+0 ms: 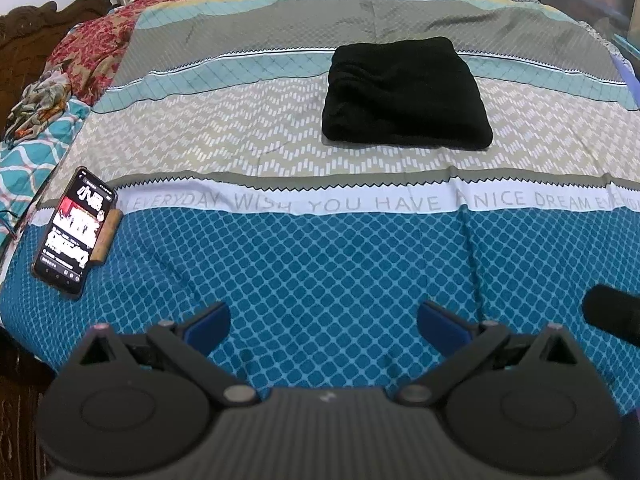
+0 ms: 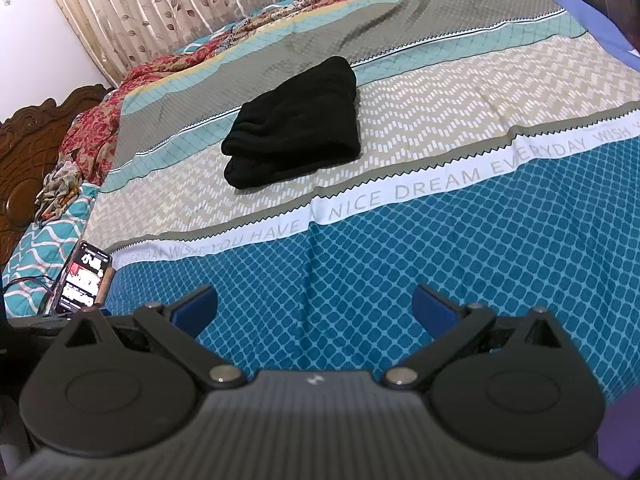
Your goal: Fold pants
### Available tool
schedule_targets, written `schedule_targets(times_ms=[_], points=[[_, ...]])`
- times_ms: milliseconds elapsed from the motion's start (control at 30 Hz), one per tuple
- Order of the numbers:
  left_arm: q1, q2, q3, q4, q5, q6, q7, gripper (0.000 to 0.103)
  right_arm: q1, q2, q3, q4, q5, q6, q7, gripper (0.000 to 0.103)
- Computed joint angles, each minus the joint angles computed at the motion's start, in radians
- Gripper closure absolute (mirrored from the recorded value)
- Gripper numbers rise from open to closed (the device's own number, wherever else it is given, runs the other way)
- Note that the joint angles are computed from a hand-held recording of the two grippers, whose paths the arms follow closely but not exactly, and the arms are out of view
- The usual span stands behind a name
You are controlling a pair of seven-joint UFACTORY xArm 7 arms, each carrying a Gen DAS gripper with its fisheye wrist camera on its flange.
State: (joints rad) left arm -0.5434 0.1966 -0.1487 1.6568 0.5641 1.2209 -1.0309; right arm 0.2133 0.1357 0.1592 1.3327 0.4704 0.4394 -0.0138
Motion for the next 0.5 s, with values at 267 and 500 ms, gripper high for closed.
schedule_targets(times_ms=[267, 500], points=[[0.001, 0.009, 0.001, 0.005, -0.021, -0.004, 0.013, 0.000, -0.001, 0.002, 0.000, 0.000, 0.002, 0.007, 0.005, 0.000], [0.014, 0.001, -0.001, -0.016, -0.057, -0.064, 0.045, 0.000, -0.002, 0.004, 0.000, 0.000, 0.000, 0.003, 0.002, 0.000]])
